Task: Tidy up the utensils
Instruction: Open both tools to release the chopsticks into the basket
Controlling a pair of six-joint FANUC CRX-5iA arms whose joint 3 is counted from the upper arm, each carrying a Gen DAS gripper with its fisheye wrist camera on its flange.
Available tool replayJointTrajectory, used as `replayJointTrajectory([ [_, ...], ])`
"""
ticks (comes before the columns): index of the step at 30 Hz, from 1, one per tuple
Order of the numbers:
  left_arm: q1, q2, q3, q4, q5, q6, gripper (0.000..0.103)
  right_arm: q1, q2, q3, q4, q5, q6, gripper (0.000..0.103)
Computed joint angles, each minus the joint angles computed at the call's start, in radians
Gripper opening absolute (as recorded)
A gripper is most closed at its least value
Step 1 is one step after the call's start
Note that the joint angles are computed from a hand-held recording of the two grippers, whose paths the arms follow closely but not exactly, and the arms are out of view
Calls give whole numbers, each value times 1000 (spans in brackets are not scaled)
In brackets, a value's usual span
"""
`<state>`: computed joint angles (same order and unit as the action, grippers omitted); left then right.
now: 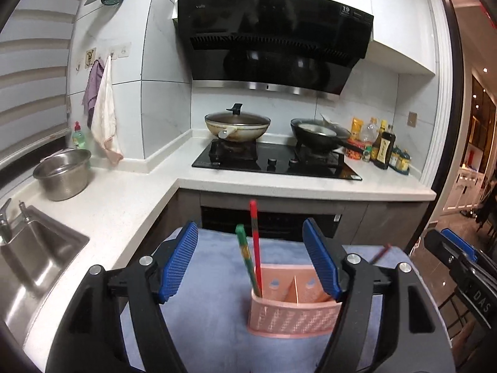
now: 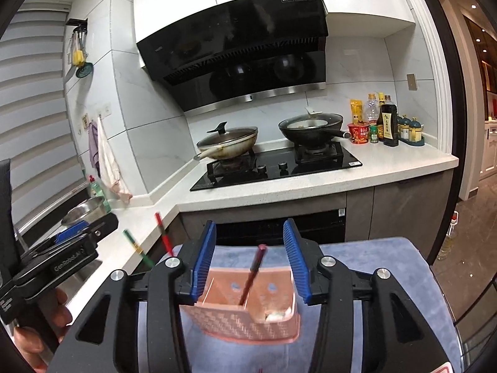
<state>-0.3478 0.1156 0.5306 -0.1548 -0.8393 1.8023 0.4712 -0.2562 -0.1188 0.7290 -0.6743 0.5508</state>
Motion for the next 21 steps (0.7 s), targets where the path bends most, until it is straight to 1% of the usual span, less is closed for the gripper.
replayJointTrajectory([
  [3,-15,-45,-43,-17,-29,1,66,46,-56,-41,-14,-47,-2,48],
  [5,-21,-74,-75,-12,-57,-8,67,83,-91,-73,-2,-89,-15,48],
  [9,-44,-128,-132,-45,-120,14,68,182,-169,-145,27,-195,-48,49],
  [11,-48,-160,-175,-44,-131,24,71,235,-204,-179,49,-250,-72,49],
  [13,-50,-187,-211,-35,-148,23,71,288,-240,-214,72,-306,-107,50],
  [18,-48,-248,-292,-8,-162,23,71,403,-317,-272,62,-424,-180,50],
  [21,-61,-273,-320,-23,-176,27,71,460,-346,-300,71,-485,-218,50],
])
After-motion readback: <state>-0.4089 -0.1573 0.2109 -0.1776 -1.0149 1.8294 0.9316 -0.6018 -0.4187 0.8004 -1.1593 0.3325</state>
